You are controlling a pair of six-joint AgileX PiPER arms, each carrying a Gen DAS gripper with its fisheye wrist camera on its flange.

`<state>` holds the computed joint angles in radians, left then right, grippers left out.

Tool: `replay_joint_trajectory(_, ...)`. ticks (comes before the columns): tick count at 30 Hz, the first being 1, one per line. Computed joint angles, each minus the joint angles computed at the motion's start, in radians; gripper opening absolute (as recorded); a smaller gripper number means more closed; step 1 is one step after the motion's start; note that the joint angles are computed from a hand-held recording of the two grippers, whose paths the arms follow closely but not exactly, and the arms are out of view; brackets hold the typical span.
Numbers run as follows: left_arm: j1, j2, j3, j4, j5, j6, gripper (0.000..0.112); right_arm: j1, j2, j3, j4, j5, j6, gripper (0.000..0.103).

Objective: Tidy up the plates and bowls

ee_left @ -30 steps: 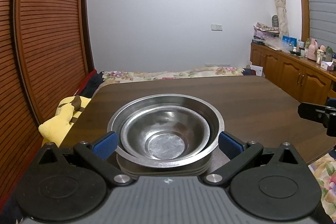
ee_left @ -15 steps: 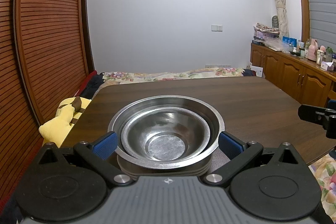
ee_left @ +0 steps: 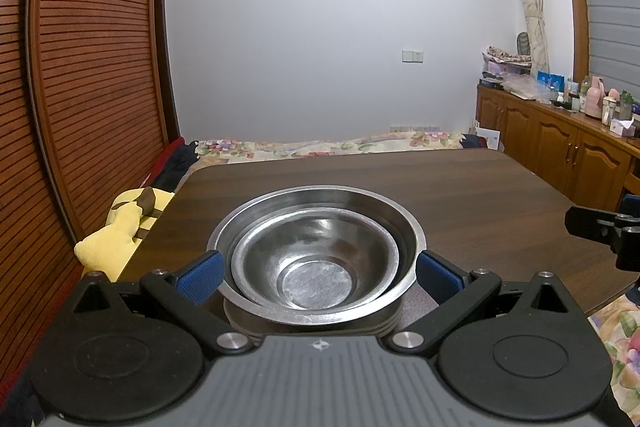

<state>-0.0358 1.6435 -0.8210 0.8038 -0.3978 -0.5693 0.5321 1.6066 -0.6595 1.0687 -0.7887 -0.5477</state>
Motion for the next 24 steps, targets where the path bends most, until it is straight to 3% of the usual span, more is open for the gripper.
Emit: replay_joint_trajectory(24, 0.01, -0.004, -0.002, 0.027, -0.009, -0.024, 0.103, -0.002, -0.002, 0.001, -0.004, 0.009, 0.004, 0.103)
